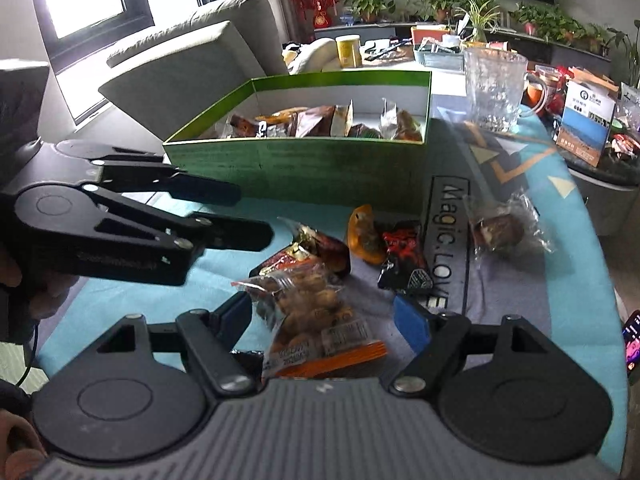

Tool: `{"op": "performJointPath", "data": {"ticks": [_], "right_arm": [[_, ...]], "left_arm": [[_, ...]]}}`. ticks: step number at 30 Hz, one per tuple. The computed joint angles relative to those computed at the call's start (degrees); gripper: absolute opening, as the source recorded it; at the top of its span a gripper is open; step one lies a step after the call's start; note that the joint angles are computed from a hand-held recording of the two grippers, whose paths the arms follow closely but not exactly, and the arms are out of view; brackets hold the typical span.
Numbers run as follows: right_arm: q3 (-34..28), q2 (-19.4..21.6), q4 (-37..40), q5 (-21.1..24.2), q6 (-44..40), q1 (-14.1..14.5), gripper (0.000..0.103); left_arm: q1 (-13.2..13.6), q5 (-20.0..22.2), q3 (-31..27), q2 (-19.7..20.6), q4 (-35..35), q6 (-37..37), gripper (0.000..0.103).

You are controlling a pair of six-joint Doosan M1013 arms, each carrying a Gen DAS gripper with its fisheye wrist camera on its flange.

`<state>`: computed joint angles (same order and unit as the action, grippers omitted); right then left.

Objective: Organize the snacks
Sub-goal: 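Grasp red-orange snack packet with left tool while right grasps clear bag of round snacks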

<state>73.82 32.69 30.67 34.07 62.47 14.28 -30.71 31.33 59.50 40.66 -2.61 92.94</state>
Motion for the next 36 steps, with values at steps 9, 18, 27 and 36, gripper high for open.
{"op": "performJointPath", "data": {"ticks": [9, 18, 27, 36], "right_arm": [[-0.9, 1.0, -0.7, 2.2, 1.7, -0.2, 0.051], [-1.7, 1.7, -0.3, 2.7, 1.2, -0.2, 0.051], [-0.9, 1.4, 1.5, 1.1, -5.1, 0.2, 0.05], [1.4, -0.1, 8.0, -2.7, -13.7, 0.1, 0.05]], "left_arm": [[0.4, 4.4, -5.2, 3.4, -5.7, 8.9, 0.048], [1.1, 7.3, -7.9, 5.1, -9.4, 10.9, 0.015], [1.7, 5.5, -4.7, 3.2, -11.0, 10.6, 0.004], [1.8, -2.7, 2.0, -1.3, -6.3, 2.3, 0.002]]}}
